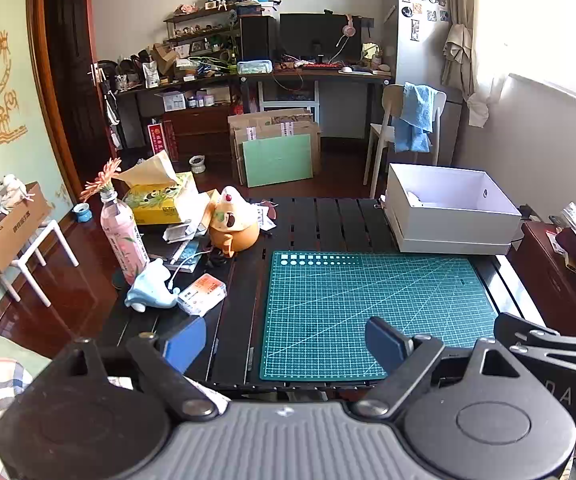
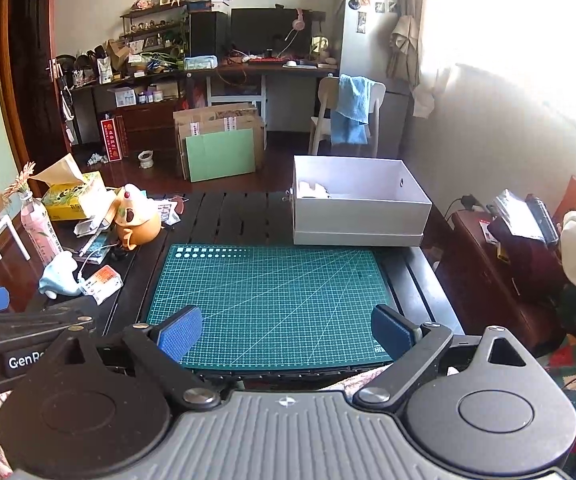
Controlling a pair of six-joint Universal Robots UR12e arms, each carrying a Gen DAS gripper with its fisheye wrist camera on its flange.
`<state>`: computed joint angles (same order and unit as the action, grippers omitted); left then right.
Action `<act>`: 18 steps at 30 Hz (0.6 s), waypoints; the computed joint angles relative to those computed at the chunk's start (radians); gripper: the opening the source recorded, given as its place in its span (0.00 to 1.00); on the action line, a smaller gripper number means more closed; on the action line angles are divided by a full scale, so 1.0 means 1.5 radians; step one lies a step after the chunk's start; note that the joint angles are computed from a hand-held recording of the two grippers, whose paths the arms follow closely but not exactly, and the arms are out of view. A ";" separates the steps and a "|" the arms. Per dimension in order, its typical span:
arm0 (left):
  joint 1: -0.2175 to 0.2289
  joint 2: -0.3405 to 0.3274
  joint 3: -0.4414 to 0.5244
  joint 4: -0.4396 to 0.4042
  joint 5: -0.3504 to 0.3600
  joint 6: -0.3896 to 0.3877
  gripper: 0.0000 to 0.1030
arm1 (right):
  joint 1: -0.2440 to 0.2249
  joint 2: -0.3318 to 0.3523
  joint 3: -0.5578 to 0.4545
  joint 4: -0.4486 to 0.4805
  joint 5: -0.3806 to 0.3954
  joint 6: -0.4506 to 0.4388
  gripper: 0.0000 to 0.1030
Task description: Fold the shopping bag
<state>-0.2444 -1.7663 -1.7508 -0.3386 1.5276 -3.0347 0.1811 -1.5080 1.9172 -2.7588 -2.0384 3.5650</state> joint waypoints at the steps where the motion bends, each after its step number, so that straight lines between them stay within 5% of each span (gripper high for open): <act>1: 0.000 0.000 0.000 -0.001 0.000 0.000 0.84 | 0.000 0.000 0.000 0.000 -0.001 0.000 0.89; 18: -0.002 0.007 -0.008 0.001 0.001 -0.002 0.84 | 0.001 -0.003 0.001 0.001 -0.001 -0.001 0.89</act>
<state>-0.2471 -1.7555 -1.7626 -0.3370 1.5294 -3.0379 0.1824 -1.5118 1.9194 -2.7570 -2.0398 3.5642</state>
